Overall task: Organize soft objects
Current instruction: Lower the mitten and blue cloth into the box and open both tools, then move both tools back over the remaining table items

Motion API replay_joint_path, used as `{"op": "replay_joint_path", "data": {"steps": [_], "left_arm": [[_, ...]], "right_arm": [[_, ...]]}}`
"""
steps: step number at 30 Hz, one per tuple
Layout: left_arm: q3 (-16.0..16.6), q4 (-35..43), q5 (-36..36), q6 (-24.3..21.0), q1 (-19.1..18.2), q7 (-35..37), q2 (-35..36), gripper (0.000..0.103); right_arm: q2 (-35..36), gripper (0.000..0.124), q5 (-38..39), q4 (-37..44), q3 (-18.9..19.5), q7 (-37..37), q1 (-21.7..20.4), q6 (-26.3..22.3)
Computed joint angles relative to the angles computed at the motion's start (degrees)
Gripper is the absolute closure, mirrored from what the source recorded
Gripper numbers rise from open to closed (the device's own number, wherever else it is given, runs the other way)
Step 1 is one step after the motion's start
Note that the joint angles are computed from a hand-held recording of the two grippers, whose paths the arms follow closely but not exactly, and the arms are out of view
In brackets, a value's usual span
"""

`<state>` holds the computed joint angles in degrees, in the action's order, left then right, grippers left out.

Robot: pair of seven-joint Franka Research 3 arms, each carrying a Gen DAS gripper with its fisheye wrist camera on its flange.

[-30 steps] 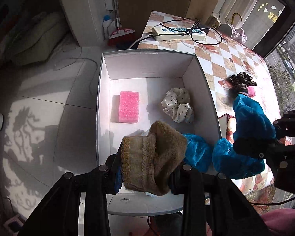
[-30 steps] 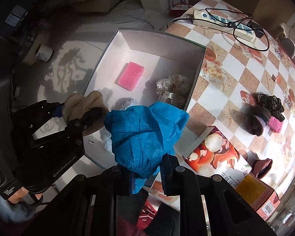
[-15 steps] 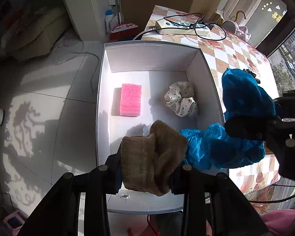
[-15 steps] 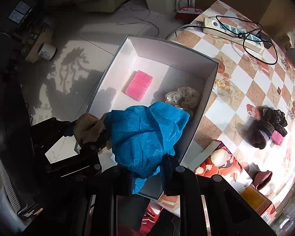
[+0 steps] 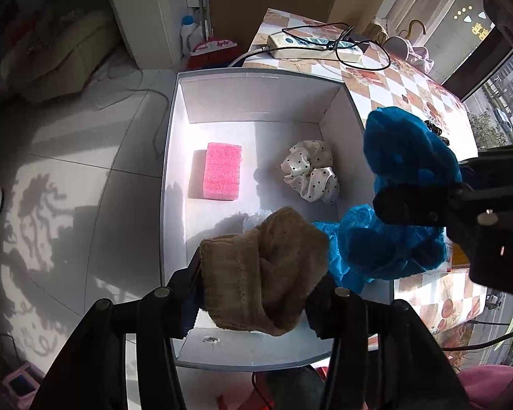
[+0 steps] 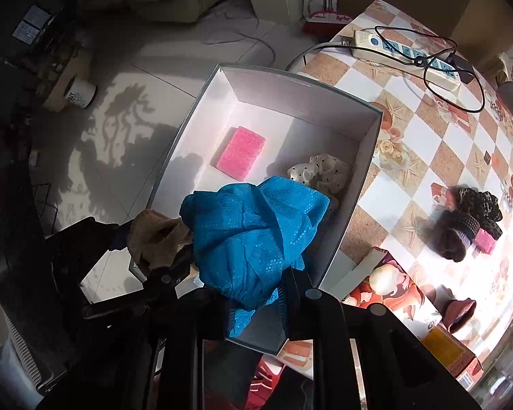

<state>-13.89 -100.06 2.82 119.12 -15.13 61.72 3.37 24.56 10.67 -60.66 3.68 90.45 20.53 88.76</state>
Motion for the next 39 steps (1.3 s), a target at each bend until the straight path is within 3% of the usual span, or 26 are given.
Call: {"op": "replay_joint_path", "data": {"steps": [2,4,8,10,11,14,17,29,39], "left_arm": [[0.0,-0.1,0.1,0.4,-0.1,-0.2,-0.2,0.027],[-0.1,0.2,0.4,-0.1,-0.1,-0.4,0.0,0.023],[0.0,0.9,0.7,-1.8,-0.2,-1.3,0.5,0.018],[0.1,-0.1,-0.3,-0.6,0.1,-1.6,-0.1,0.012],[0.2,-0.6,-0.6,0.0,0.2,-2.1,-0.4,0.002],[0.3,-2.6,-0.4,3.1,0.3,-4.1,-1.6,0.000],[0.5,-2.8,-0.2,4.5,0.6,-5.4,-1.9,0.000],[0.2,-0.9,-0.5,2.8,0.4,-4.3,-1.1,0.000],[-1.1,9.5,1.1,-0.7,-1.7,-0.4,5.6,0.000]], "right_arm": [[0.3,0.102,0.2,0.4,0.0,0.2,-0.1,0.0],[0.5,0.099,0.1,0.8,-0.1,0.4,0.0,-0.3],[-0.6,0.052,-0.1,-0.9,-0.3,0.9,-0.1,1.8],[-0.8,0.041,-0.6,-1.0,-0.4,1.5,0.0,2.3],[-0.4,0.036,-0.7,-0.4,-0.5,1.9,-0.1,1.9],[0.6,0.022,-0.1,1.0,-0.6,3.7,-0.6,0.2],[1.3,0.022,1.2,1.7,-0.6,5.3,-1.3,-1.4],[0.4,0.022,3.5,0.2,-0.5,6.8,-3.0,-1.9],[-4.9,0.022,5.8,-6.4,-2.0,8.5,-7.1,-0.1]]}}
